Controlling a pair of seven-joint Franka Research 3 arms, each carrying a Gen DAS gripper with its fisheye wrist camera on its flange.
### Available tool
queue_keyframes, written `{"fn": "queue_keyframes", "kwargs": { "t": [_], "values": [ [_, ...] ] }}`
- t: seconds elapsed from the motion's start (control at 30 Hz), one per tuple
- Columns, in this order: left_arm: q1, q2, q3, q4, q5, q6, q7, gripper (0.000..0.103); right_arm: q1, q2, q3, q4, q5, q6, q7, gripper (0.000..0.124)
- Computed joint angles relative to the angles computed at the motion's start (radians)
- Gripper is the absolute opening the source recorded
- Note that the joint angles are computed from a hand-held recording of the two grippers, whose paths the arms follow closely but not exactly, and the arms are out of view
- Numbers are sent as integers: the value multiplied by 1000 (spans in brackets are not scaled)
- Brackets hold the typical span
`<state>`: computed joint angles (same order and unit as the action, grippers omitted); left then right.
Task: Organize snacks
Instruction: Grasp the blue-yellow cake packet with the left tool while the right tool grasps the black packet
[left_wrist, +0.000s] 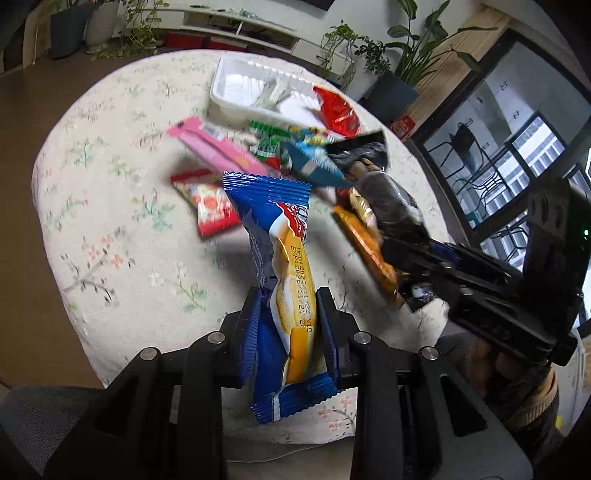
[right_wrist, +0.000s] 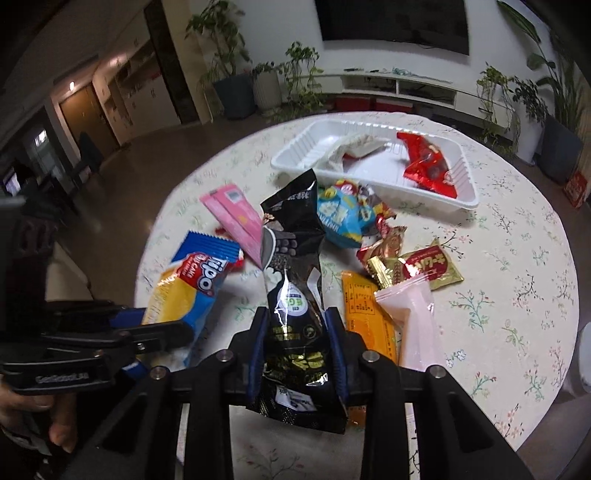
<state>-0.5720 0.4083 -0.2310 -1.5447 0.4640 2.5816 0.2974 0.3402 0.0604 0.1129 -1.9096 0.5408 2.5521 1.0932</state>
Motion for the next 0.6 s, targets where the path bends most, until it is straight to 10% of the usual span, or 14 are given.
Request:
{"fn": "queue_keyframes", "kwargs": {
  "t": [0.2, 0.27, 0.6],
  "values": [
    [14, 3, 10, 46, 11, -2, 25, 28, -37, -20, -25, 17, 105, -9, -13, 28],
    [20, 11, 14, 71, 11, -5, 43, 28, -50, -17, -33, 33, 124, -6, -10, 2],
    [11, 68, 19, 144, -21, -62, 92, 28, -62, 15, -38, 56, -70, -134, 86, 8]
  ]
}}
